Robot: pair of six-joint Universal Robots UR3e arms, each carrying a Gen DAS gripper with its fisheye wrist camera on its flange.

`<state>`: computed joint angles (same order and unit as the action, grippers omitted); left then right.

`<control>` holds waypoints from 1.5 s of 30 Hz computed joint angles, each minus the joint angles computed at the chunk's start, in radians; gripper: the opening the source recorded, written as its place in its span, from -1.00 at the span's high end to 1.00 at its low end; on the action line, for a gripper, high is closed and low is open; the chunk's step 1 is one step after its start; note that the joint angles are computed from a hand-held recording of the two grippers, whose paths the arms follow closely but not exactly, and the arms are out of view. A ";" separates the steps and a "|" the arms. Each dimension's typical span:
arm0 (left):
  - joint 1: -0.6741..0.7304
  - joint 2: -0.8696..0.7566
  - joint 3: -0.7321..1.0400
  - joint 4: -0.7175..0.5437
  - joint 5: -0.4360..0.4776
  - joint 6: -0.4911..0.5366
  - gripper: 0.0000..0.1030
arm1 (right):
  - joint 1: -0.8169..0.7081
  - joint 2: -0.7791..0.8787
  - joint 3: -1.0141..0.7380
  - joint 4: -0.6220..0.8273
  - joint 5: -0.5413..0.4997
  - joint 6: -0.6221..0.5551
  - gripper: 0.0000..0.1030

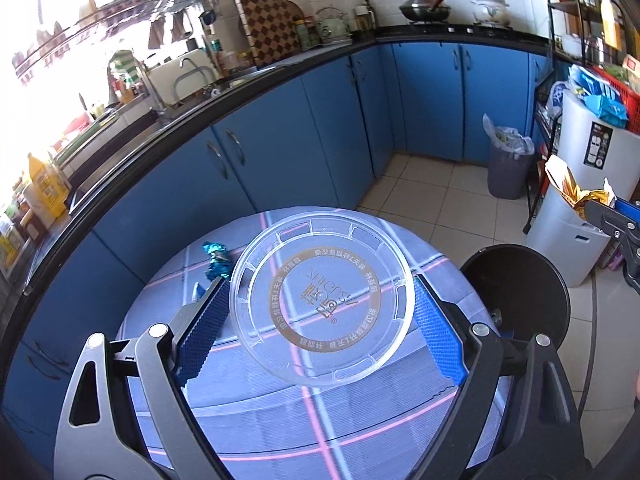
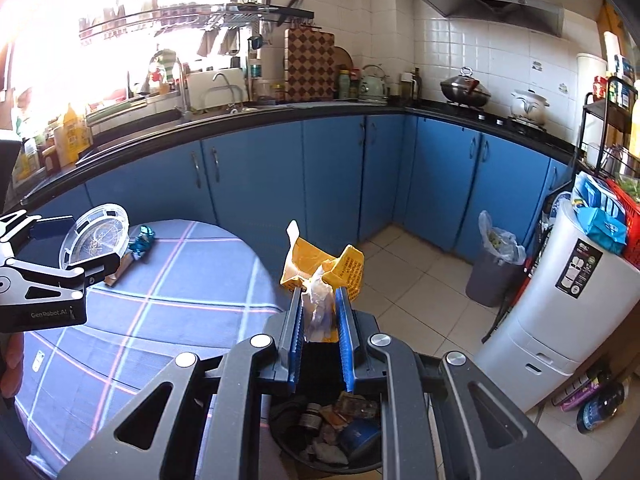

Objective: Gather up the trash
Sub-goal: 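Carry the clear lid and yellow wrapper to the bin and open the right tool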

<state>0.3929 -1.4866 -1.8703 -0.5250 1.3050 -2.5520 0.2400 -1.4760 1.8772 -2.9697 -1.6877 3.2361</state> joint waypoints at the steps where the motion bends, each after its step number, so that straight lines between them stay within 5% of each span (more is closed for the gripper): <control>1: -0.016 -0.010 0.005 0.004 0.011 -0.004 -0.70 | -0.007 -0.002 0.010 -0.006 0.004 -0.002 0.70; 25: -0.365 -0.295 0.207 0.039 0.210 -0.090 -0.71 | -0.249 0.033 0.136 -0.083 0.216 -0.013 0.61; 30: -0.417 -0.356 0.277 0.025 0.219 -0.106 -0.71 | -0.334 0.019 0.175 -0.066 0.324 -0.009 0.23; 31: -0.426 -0.367 0.289 0.022 0.218 -0.109 -0.71 | -0.340 0.016 0.187 -0.083 0.323 -0.009 -0.11; 33: -0.442 -0.386 0.308 0.018 0.220 -0.113 -0.71 | -0.348 0.010 0.227 -0.152 0.313 -0.006 -0.47; 45: -0.505 -0.466 0.409 -0.042 0.201 -0.129 -0.71 | -0.416 -0.046 0.344 -0.176 0.233 0.000 -0.48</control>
